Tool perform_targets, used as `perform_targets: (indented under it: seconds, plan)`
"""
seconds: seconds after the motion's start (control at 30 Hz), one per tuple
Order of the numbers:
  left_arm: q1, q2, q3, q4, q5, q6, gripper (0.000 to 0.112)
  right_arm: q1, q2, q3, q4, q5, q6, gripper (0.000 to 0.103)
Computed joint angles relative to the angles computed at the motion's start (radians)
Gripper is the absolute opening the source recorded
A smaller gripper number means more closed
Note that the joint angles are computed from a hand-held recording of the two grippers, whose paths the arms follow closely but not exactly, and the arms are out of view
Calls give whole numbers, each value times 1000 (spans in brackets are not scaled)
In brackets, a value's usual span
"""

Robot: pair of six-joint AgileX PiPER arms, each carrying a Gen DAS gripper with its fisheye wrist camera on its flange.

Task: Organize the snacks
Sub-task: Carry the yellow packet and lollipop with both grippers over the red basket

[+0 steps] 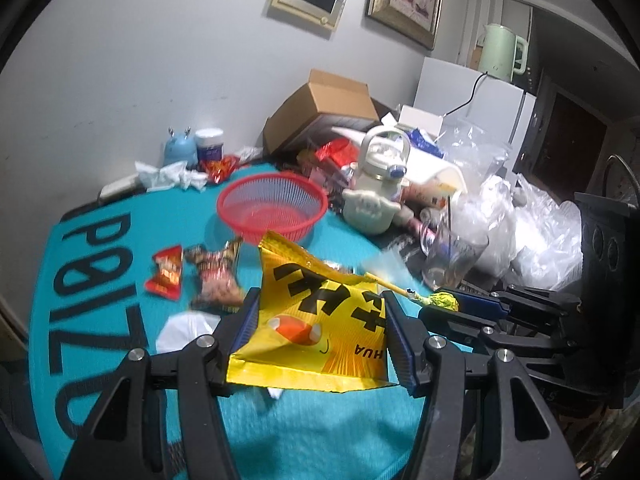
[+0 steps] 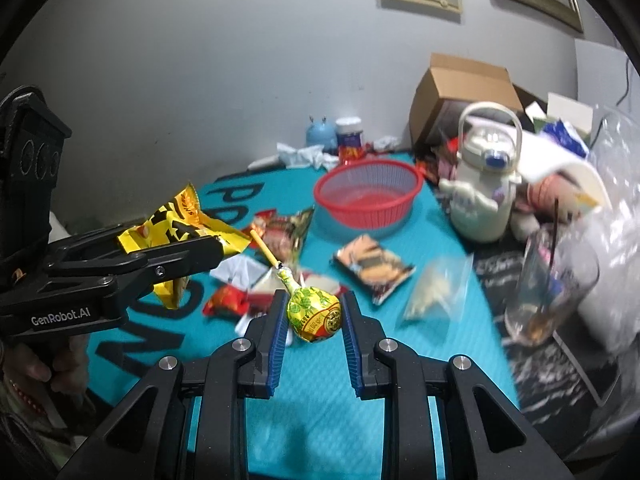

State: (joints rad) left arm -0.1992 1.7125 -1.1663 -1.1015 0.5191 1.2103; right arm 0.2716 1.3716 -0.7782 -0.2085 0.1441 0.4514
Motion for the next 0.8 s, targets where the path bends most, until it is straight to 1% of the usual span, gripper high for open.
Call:
perform_targets:
  seconds: [0.07,0.13,0.23,0.4,0.5,0.6,0.67,0.8]
  plan:
    - [-6,18,-48,24,2,-27,57,-13,12,-34,33,9,-52,26]
    - [-12,36,-90,41,0,-46,57,-35,30,-71,129,13,-171,26]
    - [-18,68,-158,68,-4,-80,57,-54,65,-132,147,28,-218,26]
    - [-30,154,-315,152,-3,-177,57,-104,146,-255,264,61,-377,26]
    - [-32,221,-429,205,20,-240,57,-131,208,-342,283,85,-412,26]
    - [-38,299,-560,281,43,-318,57,-152,278,-437,242,109,-388,26]
    - [-39,353,-652,318,68,-363,57,-167,319,-493,248,123,-399,26]
    - [-40,491,-887,421,145,-488,57,-187,416,-618,227,154,-389,26]
